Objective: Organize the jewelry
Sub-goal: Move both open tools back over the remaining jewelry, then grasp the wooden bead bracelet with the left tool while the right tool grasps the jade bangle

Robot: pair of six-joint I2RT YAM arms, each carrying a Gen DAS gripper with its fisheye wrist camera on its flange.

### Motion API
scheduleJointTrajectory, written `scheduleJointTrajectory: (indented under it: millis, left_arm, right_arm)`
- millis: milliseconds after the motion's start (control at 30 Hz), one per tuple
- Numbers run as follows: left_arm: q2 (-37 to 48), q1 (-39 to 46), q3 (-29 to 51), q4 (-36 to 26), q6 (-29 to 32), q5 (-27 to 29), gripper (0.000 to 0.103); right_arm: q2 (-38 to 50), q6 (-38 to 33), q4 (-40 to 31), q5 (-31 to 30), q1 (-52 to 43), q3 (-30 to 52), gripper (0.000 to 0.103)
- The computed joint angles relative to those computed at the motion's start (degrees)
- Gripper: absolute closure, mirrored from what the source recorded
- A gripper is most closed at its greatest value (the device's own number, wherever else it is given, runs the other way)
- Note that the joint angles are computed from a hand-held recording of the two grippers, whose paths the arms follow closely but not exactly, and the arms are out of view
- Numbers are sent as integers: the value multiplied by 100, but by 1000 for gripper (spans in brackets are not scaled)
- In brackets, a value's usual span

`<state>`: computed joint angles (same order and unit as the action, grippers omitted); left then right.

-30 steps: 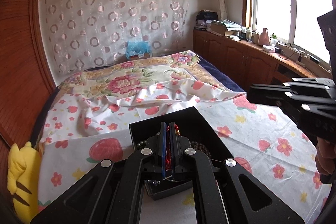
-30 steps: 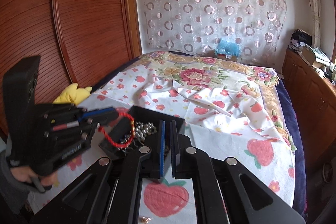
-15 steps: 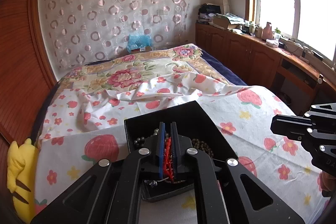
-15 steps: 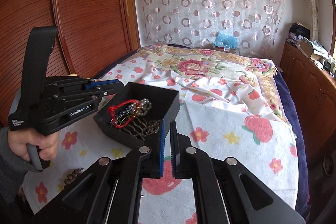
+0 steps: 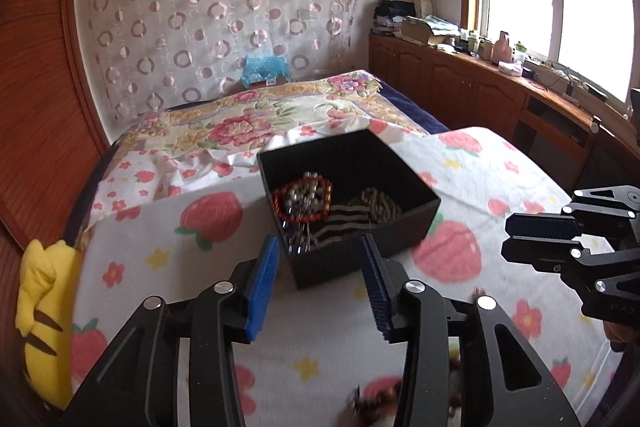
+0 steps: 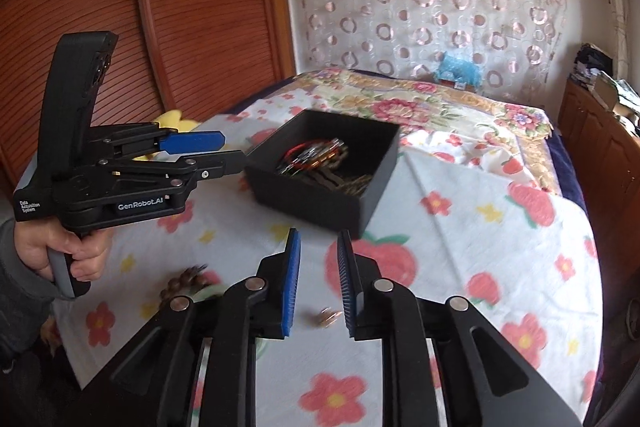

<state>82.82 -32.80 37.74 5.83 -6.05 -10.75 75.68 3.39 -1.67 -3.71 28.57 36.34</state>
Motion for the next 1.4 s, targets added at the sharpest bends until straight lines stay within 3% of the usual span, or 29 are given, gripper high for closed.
scheduleJointTrajectory:
  millis: [33,100,167,300,467,900,1033,1233,1400]
  left_arm:
    - [-151,-14,-170,11,-30,2,58]
    - [-362,-42,-400,8,-71,19,56]
    - [-631,4,-655,-35,-44,62,54]
    - [-947,1,-921,-183,-181,95,51]
    - [-1264,172,-1280,-301,-272,217,50]
    - [-1654,206,-1844,-422,-569,359,46]
    - [-1667,101,-1879,-437,-655,340,46]
    - [-1533,-190,-1831,-403,-763,289,46]
    - [-1353,-470,-1757,-314,-832,263,46]
  right_arm:
    - [-17,52,28,18,93,-67,78]
    - [-6,128,44,21,229,-113,61]
    - [16,222,82,92,446,-183,58]
    - [158,362,166,209,835,-232,41]
    - [438,539,231,128,1094,-173,31]
    - [1319,891,182,-60,1095,183,28]
    - [1404,791,88,175,1242,264,28]
    - [1362,713,225,276,1304,177,29]
    - [829,693,252,397,1223,-97,29]
